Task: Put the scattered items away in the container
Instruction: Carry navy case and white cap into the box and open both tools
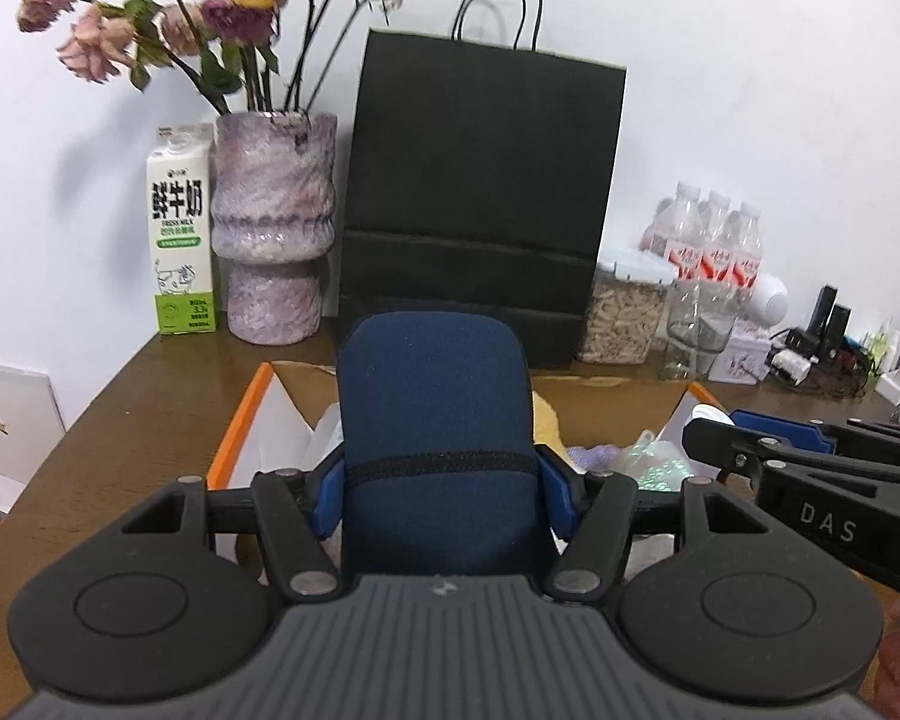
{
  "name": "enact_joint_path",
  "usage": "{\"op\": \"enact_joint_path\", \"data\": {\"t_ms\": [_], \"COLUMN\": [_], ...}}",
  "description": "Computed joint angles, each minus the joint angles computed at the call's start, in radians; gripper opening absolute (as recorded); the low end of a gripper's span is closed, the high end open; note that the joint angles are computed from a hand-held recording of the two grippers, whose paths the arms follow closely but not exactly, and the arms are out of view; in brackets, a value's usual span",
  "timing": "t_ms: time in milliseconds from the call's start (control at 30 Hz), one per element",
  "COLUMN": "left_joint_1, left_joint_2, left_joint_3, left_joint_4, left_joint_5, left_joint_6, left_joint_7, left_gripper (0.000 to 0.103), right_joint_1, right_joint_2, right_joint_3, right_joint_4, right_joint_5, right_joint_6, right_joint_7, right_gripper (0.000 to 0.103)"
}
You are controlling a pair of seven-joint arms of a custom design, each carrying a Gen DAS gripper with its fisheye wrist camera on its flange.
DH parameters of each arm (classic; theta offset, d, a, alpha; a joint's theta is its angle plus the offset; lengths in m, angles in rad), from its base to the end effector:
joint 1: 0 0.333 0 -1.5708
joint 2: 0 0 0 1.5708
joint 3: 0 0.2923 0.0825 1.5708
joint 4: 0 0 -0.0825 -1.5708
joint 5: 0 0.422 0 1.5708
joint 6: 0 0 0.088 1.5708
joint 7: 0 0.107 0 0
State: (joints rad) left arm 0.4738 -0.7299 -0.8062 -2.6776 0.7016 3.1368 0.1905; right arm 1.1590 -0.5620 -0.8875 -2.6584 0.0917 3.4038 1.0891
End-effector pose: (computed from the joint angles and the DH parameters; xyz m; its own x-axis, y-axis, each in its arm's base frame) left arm 0.4157 -0.1981 0.4297 0.1534 -0.9839 0.0918 -0.4450 -0.1517 -0.8826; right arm 0.4681 0.1091 0.4404 0.4797 -0.8755 -0.0586 -0.3808 -0.1476 -0.9128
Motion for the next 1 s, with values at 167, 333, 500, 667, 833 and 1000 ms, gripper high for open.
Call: {"op": "enact_joint_path", "data": {"t_ms": [167,333,500,667,833,1000], "left_joint_1": [0.037,0.018,0.012,-0.005,-0.013,-0.032], "left_joint_2": [0.068,0.106,0.100,0.116,0.071,0.040], "left_joint_3": [-0.014,0.003,0.005,0.020,0.008,0.047], "left_joint_4": [0.031,0.035,0.033,0.044,0.051,0.025], "left_joint_5": [0.017,0.024,0.040,0.058,0.105,0.154], "left_joint_6": [0.016,0.001,-0.003,-0.033,-0.129,-0.118], "left_joint_7": [0.030,0.048,0.036,0.035,-0.038,-0.123], "left_gripper": [0.062,0.062,0.062,0.066,0.102,0.103], "right_joint_1": [0.040,0.046,0.040,0.028,-0.021,-0.013], "right_joint_2": [0.042,0.047,0.037,0.038,0.077,0.034], "right_joint_3": [-0.045,-0.046,-0.032,-0.019,0.040,0.011], "right_joint_4": [0.030,0.030,0.020,0.019,0.021,0.020], "right_joint_5": [0.017,0.044,0.057,0.069,0.115,0.079], "right_joint_6": [-0.024,-0.037,-0.030,-0.047,-0.017,-0.054], "right_joint_7": [-0.004,-0.025,-0.047,-0.056,-0.031,-0.008], "right_gripper": [0.027,0.027,0.027,0.028,0.093,0.103]}}
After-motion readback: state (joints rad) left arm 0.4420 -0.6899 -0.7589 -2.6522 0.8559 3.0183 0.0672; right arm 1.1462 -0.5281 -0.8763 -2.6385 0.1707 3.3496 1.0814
